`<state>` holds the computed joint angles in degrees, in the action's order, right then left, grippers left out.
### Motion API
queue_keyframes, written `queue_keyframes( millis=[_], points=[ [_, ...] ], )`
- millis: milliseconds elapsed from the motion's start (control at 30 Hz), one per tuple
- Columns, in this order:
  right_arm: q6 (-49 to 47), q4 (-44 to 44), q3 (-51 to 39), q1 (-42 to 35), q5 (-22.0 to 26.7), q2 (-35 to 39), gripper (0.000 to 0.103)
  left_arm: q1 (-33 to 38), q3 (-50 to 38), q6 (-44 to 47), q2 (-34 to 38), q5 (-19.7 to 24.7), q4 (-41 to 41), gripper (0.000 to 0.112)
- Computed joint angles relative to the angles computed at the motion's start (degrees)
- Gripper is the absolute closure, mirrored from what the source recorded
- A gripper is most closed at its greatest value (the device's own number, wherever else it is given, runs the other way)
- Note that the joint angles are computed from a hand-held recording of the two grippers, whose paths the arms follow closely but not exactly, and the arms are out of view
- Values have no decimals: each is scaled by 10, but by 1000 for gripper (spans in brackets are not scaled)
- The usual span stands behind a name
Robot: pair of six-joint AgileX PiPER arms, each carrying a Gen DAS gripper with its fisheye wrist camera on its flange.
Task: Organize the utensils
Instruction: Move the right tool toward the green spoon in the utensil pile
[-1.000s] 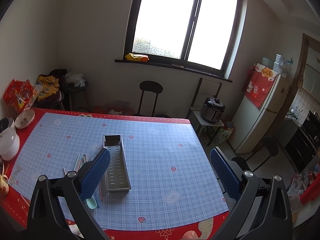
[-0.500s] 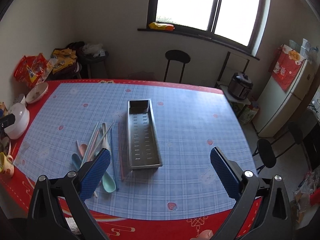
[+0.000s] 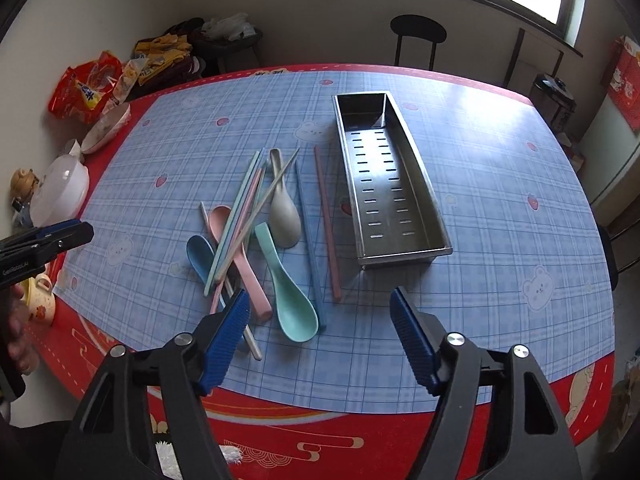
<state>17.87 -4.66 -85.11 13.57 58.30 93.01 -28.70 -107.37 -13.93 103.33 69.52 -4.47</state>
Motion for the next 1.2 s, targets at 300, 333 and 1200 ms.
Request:
queue_keyframes(
  millis=[300,333,1200],
  points=[
    [-144,100,-12,-22,-24,78,62,-17,65,-20,24,-52,-58,74],
    [-164,110,-18,-25,-24,88,63,-18,73,-30,25,-59,-66,74],
    [-419,264,-44,-103,-1,158,71,-69,109,-140,97,-158,-124,75]
  ],
)
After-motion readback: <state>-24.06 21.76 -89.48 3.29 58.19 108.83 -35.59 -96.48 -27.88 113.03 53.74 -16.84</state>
